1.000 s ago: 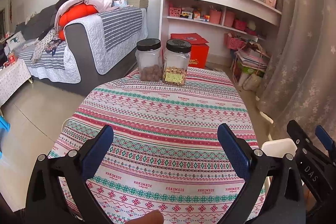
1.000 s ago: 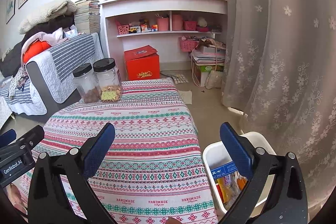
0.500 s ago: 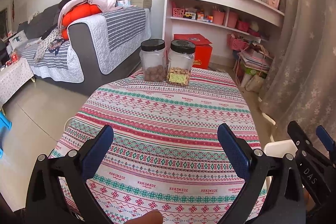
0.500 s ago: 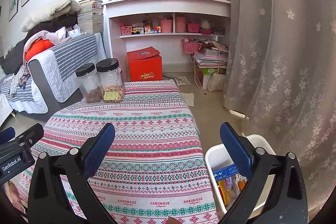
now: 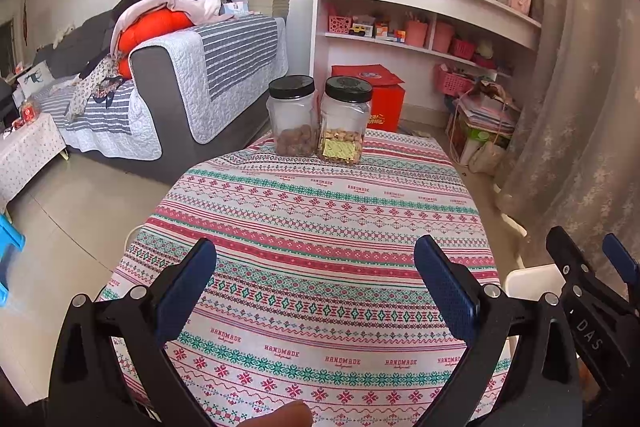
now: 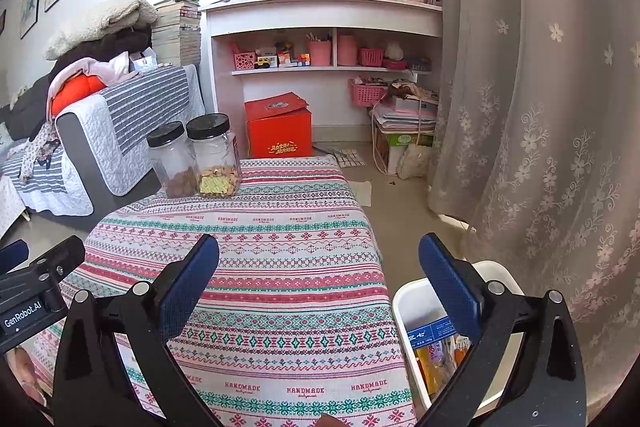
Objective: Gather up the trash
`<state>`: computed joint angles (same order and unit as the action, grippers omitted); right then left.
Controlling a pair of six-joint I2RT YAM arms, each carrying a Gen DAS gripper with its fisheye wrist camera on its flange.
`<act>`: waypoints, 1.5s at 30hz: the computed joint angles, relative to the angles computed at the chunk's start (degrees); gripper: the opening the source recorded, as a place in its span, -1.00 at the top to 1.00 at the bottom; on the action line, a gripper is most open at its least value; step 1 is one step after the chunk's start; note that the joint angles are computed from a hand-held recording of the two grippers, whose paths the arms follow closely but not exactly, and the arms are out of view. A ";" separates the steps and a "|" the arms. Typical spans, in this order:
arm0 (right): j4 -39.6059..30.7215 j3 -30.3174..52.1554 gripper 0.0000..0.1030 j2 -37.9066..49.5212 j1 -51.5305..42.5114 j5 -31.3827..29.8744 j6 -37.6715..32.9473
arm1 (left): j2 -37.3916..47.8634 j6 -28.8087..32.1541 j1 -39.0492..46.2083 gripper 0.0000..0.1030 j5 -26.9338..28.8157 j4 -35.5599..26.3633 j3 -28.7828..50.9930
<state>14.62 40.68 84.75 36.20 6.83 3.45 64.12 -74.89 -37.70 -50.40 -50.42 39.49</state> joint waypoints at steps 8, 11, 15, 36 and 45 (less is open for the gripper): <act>0.31 0.12 -0.87 0.28 0.22 -0.01 -0.10 | 0.52 -0.41 -0.32 -0.87 0.06 -0.27 0.53; 0.29 0.01 -0.87 0.24 0.10 -0.34 -0.22 | 0.57 -0.49 -0.35 -0.87 0.08 -0.24 0.54; 0.11 0.04 -0.87 0.24 0.02 -0.48 -0.26 | 0.64 -0.54 -0.37 -0.87 0.15 -0.27 0.56; -0.02 -0.22 -0.87 0.32 -0.52 -1.66 -0.48 | 1.63 -0.99 -0.53 -0.87 0.32 0.34 0.58; 0.06 -0.28 -0.87 0.26 -0.38 -1.62 -0.36 | 2.20 -1.39 -0.91 -0.87 -0.21 -0.11 1.11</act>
